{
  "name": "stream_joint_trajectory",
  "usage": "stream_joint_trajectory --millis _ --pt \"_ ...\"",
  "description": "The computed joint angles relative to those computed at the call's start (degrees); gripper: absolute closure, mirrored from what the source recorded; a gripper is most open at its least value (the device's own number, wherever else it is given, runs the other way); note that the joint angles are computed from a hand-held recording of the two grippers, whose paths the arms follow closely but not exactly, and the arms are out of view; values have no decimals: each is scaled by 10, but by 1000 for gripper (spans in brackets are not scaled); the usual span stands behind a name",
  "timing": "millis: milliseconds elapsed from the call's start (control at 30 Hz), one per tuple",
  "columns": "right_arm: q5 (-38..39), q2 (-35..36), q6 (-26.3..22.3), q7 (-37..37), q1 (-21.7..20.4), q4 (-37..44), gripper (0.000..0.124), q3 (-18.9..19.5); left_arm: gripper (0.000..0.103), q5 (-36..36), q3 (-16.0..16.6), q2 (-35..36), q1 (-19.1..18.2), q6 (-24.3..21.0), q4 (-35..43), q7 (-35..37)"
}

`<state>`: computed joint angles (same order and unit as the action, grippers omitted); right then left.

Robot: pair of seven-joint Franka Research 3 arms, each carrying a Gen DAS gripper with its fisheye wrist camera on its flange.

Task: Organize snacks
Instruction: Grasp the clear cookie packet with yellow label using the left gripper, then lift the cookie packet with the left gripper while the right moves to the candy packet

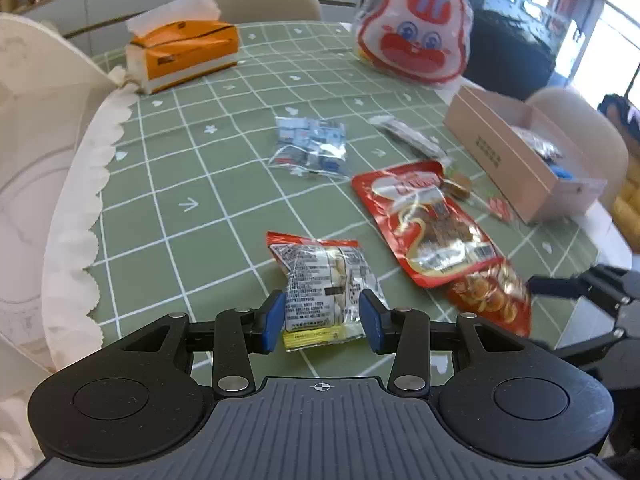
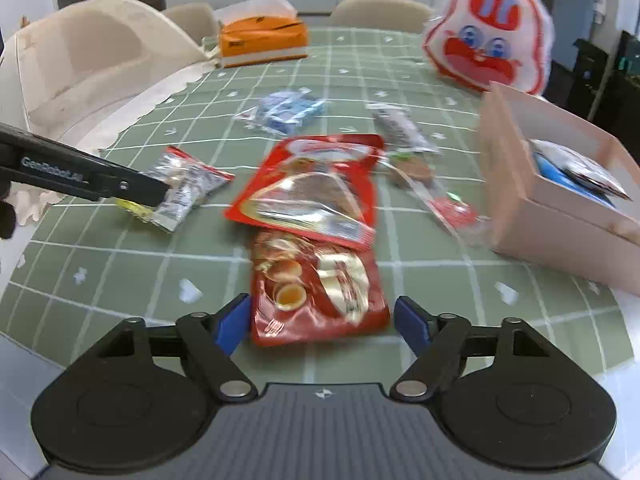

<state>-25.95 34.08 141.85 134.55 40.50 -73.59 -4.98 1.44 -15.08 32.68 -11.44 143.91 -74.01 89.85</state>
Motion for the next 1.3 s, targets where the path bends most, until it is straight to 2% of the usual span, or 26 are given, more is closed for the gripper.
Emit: stream_joint_trajectory --millis 133,267,433,567,667,733,833,967,1033,1167,1233,1300 --pt "-45 -35 45 60 13 -70 36 -22 57 15 5 -4 -10 -18 1 -3" --pt "-98 -45 75 120 25 -98 31 -38 57 -1 3 -47 4 14 -66 -27" --pt "-126 -50 87 144 18 -109 30 -32 57 -22 -9 -49 12 -56 -59 -4" --pt "-131 -50 87 147 13 -109 30 -26 50 -7 -2 -36 -5 -69 -38 -6" --pt "-131 -51 89 144 10 -110 29 -22 33 2 -2 -23 -15 -90 -14 3" --pt "-130 -50 90 142 9 -109 28 -21 16 0 -4 -13 -19 -104 2 7" --pt "-130 -50 91 142 9 -111 28 -21 7 0 -2 -2 -28 -112 18 0" --pt "-131 -50 91 143 10 -110 28 -22 11 -5 2 0 -30 -93 16 -28" --pt "-131 -50 91 143 10 -110 28 -22 20 -3 7 -5 -31 -65 6 -53" --pt "-131 -50 91 143 10 -110 27 -21 24 37 37 13 -50 -11 25 -134" --pt "-130 -49 91 143 10 -109 27 -21 26 61 47 39 -59 -15 61 -162" --pt "-129 -49 91 142 9 -109 27 -21 26 74 44 65 -61 -22 100 -158"
